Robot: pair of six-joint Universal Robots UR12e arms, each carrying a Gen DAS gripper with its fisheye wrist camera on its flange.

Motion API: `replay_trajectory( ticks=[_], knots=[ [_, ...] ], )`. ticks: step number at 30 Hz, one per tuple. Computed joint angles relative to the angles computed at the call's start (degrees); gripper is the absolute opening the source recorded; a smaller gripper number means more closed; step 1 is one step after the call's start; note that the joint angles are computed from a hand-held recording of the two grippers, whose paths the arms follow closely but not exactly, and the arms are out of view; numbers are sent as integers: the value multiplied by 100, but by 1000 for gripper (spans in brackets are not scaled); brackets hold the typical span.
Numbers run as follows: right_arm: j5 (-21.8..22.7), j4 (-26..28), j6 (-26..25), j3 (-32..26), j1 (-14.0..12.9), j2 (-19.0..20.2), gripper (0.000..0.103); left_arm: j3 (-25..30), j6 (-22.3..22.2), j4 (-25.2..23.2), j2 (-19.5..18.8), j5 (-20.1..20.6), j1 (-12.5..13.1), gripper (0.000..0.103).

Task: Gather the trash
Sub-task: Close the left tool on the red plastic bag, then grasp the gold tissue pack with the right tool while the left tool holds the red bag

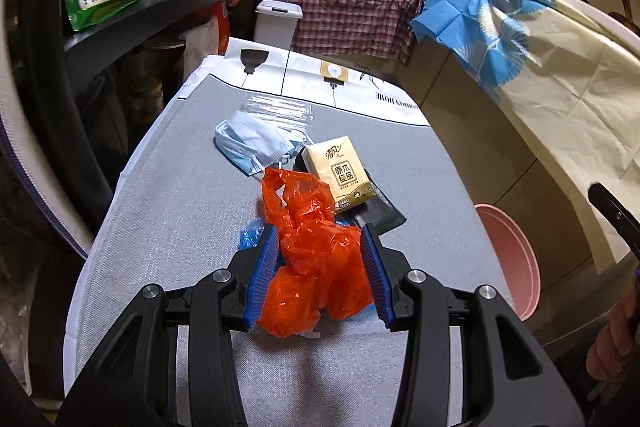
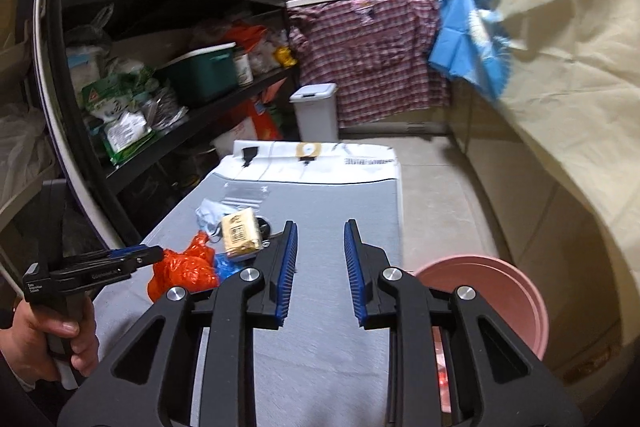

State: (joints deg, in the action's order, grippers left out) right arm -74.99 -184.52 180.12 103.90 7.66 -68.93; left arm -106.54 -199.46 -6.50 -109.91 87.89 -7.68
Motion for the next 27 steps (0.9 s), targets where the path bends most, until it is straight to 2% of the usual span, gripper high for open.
replay_trajectory(
  ticks=[5,7,9,12,16,20,27],
  knots=[
    [163,210,-107,-342,144,312,26,74,33,-191,-60,-159,2,43],
    [224,346,-98,-466,195,418,27,91,122,-231,-67,-104,-18,41],
    [262,521,-135,-632,271,557,31,95,217,-233,-61,-136,-14,19],
    [301,642,-164,-816,366,730,42,95,319,-194,-21,-143,-11,12],
    [313,851,-179,-1079,475,944,46,45,278,72,64,96,-1,11],
    [225,1107,-241,-1395,599,1180,48,6,193,258,105,540,10,11],
    [-3,1695,-587,-1859,783,1527,57,12,-88,-71,95,826,114,11]
  ],
)
